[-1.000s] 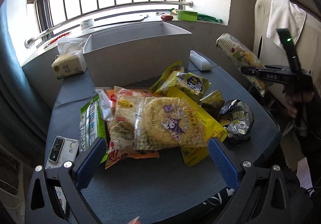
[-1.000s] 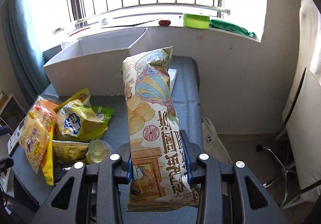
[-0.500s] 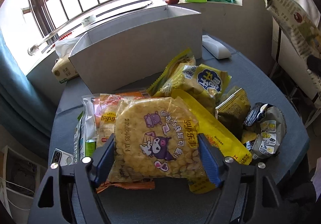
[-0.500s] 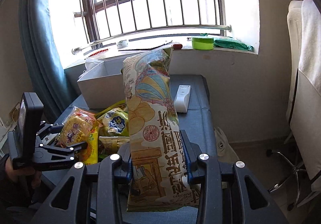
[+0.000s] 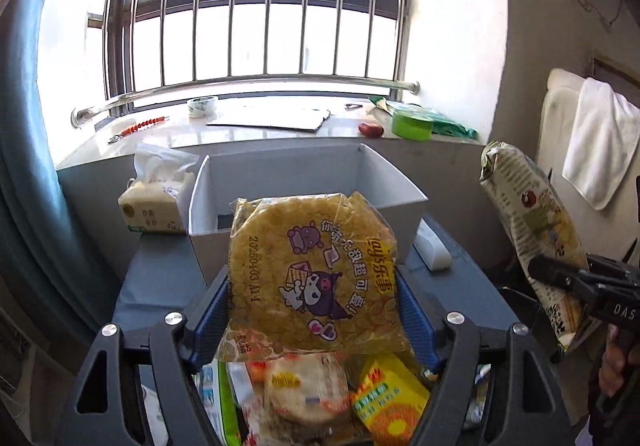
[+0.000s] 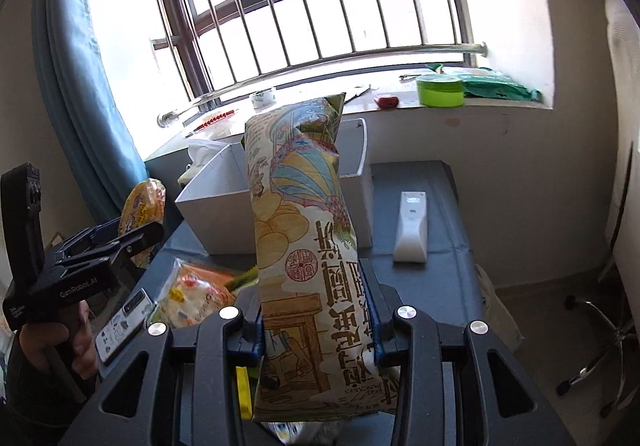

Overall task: Organize snacks
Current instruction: 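Carry the potato-stick bag in the right tool while the left carries the cracker bag into the box, then withdraw both tools from the box back toward the snack pile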

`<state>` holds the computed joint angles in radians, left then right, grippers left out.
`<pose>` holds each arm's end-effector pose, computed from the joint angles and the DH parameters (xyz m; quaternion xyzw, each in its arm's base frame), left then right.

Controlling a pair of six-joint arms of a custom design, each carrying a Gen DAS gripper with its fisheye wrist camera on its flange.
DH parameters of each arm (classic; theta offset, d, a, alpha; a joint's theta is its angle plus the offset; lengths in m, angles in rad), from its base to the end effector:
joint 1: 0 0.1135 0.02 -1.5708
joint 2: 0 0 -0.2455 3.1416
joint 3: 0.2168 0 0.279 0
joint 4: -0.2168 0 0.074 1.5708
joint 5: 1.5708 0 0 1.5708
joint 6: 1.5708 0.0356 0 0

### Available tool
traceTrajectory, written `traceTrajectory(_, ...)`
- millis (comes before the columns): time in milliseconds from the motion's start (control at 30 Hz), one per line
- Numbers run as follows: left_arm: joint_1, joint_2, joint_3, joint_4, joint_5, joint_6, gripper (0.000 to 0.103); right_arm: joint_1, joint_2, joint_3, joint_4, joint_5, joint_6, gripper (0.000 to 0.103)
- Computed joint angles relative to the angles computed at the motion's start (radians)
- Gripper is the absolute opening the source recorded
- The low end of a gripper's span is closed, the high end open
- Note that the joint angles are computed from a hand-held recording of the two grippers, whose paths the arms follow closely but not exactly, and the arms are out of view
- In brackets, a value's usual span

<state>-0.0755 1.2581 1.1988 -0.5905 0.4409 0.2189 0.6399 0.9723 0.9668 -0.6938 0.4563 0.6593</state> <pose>0.3026 -0.0381 0.3266 0.2243 0.8504 -0.1643 0.4466 0.1983 0.1281 0.3066 0.1040 0.8821 0.0854 0.4514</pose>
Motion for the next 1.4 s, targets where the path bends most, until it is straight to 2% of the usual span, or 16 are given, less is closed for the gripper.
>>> traceTrajectory(67, -0.021, 0.117, 0.119, 0.0, -0.041, -0.037, 0.08, -0.11, 0.132, 0.104, 0.04, -0.11, -0.043, 0.041)
traceTrajectory(167, -0.053, 0.301, 0.318, -0.018, -0.123, -0.081, 0.08, -0.216, 0.358, 0.316, 0.03, -0.188, -0.075, 0.041)
traceTrajectory(367, -0.067, 0.596, 0.669, -0.108, -0.204, -0.125, 0.08, -0.325, 0.732, 0.724, -0.057, -0.211, -0.137, 0.041)
traceTrajectory(500, -0.074, 0.722, 0.813, -0.128, -0.247, -0.134, 0.08, -0.359, 0.881, 0.883, -0.074, -0.229, -0.153, 0.042)
traceTrajectory(567, -0.074, 0.796, 0.916, -0.18, -0.247, -0.137, 0.082, -0.371, 0.933, 0.936, -0.082, -0.238, -0.144, 0.044)
traceTrajectory(633, -0.075, 0.859, 1.012, -0.24, -0.245, -0.144, 0.089, -0.372, 0.94, 0.934, -0.053, -0.208, -0.145, 0.067)
traceTrajectory(667, -0.074, 0.872, 1.032, -0.249, -0.247, -0.15, 0.091, -0.372, 0.923, 0.905, -0.011, -0.204, -0.149, 0.091)
traceTrajectory(700, -0.072, 0.859, 1.012, -0.233, -0.247, -0.156, 0.096, -0.373, 0.893, 0.858, 0.047, -0.22, -0.156, 0.103)
traceTrajectory(733, -0.068, 0.84, 0.984, -0.215, -0.239, -0.159, 0.103, -0.372, 0.854, 0.798, 0.112, -0.233, -0.164, 0.103)
traceTrajectory(867, -0.052, 0.717, 0.824, -0.129, -0.202, -0.141, 0.103, -0.346, 0.756, 0.691, 0.182, -0.213, -0.175, 0.103)
traceTrajectory(967, -0.035, 0.591, 0.684, -0.074, -0.158, -0.123, 0.103, -0.322, 0.639, 0.575, 0.236, -0.249, -0.184, 0.103)
traceTrajectory(1167, 0.006, 0.279, 0.364, -0.007, -0.066, -0.06, 0.103, -0.187, 0.346, 0.32, 0.261, -0.163, -0.229, 0.103)
traceTrajectory(1300, 0.048, 0.068, 0.166, -0.019, -0.007, -0.019, 0.103, -0.062, 0.153, 0.164, 0.216, -0.084, -0.216, 0.103)
traceTrajectory(1400, 0.063, -0.079, 0.037, -0.053, -0.008, 0.042, 0.103, 0.057, 0.024, 0.064, 0.165, 0.012, -0.183, 0.103)
